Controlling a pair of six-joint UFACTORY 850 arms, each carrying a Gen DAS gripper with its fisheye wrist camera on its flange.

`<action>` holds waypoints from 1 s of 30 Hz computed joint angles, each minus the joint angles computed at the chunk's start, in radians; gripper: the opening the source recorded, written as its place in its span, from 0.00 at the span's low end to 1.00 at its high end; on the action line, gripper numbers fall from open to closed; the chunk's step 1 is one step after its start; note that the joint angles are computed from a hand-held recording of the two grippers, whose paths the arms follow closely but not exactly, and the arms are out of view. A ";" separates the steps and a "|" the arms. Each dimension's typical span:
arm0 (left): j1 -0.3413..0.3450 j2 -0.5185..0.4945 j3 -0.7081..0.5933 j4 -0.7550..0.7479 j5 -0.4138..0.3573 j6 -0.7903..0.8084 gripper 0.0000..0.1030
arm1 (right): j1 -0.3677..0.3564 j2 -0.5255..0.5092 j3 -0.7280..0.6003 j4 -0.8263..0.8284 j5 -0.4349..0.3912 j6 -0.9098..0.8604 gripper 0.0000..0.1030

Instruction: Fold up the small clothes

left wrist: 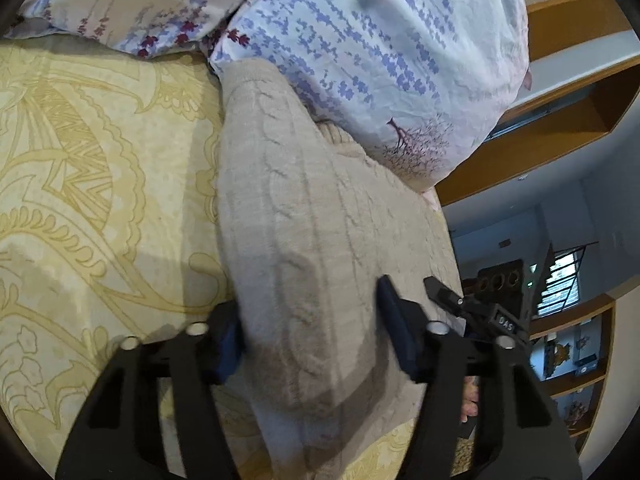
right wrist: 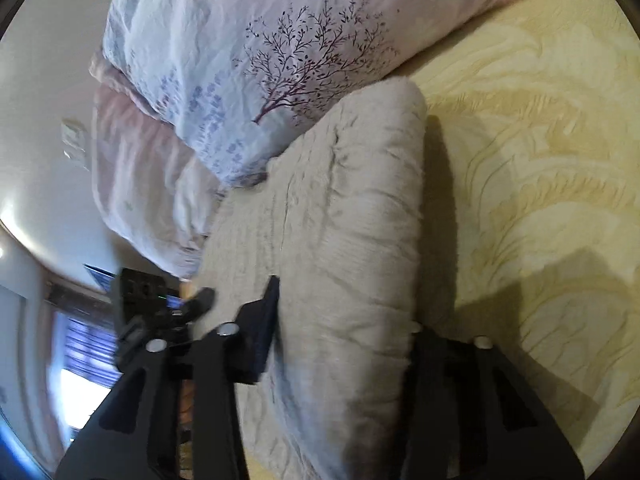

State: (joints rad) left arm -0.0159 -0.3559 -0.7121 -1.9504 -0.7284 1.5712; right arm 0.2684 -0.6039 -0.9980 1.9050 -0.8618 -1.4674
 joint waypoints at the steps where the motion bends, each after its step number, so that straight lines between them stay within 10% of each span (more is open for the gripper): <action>1: 0.008 0.006 0.009 -0.008 -0.018 0.005 0.43 | -0.005 0.001 0.012 0.019 -0.036 -0.006 0.34; 16: 0.225 0.309 0.230 0.071 -0.046 0.112 0.38 | 0.200 0.117 0.036 0.150 0.080 -0.258 0.29; 23: 0.326 0.195 0.197 0.115 0.041 0.033 0.44 | 0.281 -0.016 -0.098 0.138 0.254 -0.194 0.40; 26: 0.389 0.117 0.190 0.132 -0.084 -0.007 0.47 | 0.248 -0.038 -0.100 0.099 0.171 -0.096 0.43; 30: 0.368 0.249 0.248 0.051 0.024 0.110 0.47 | 0.223 0.022 -0.044 0.182 0.198 -0.173 0.48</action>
